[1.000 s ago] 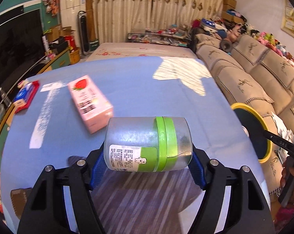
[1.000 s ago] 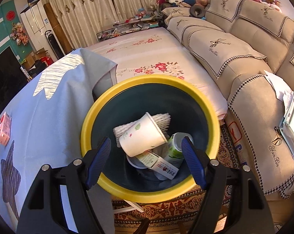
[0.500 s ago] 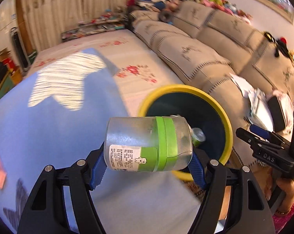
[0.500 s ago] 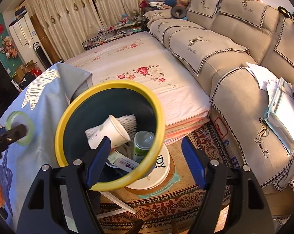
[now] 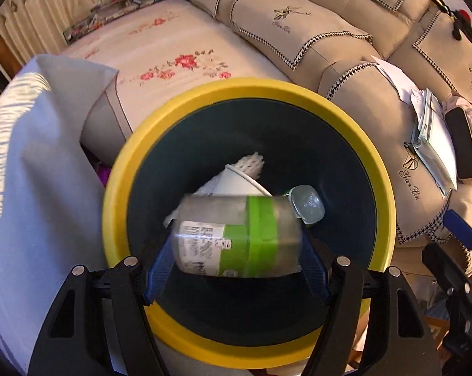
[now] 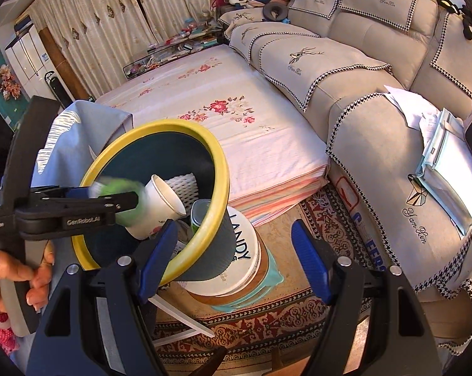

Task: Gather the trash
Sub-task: 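Carry the clear jar over the bin with the left tool and release, then grasp the pink strawberry milk carton with the right tool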

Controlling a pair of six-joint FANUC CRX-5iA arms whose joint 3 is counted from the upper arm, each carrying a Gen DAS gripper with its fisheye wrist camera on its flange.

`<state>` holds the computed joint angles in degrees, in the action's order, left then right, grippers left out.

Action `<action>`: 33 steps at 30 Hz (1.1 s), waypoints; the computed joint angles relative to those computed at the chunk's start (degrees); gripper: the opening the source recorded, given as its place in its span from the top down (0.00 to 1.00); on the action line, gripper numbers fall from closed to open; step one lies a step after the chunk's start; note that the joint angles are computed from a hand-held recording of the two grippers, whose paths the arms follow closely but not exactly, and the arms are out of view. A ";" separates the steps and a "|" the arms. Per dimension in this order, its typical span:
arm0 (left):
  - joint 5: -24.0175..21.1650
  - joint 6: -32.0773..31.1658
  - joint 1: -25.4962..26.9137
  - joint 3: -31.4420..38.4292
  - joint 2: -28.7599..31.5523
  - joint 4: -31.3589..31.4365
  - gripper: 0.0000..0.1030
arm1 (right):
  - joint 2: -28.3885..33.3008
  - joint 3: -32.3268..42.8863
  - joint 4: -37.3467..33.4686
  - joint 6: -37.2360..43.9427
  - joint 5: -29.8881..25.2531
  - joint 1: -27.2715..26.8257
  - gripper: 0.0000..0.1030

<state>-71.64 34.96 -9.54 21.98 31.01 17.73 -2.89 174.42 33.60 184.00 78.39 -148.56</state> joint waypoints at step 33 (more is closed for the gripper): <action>7.34 -16.68 41.51 -8.36 -10.38 35.81 0.10 | -27.52 -39.89 -4.64 29.09 -0.86 2.34 0.31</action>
<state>-64.30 18.28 31.97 13.61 20.63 53.54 -30.41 134.52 28.96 213.09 77.54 -146.22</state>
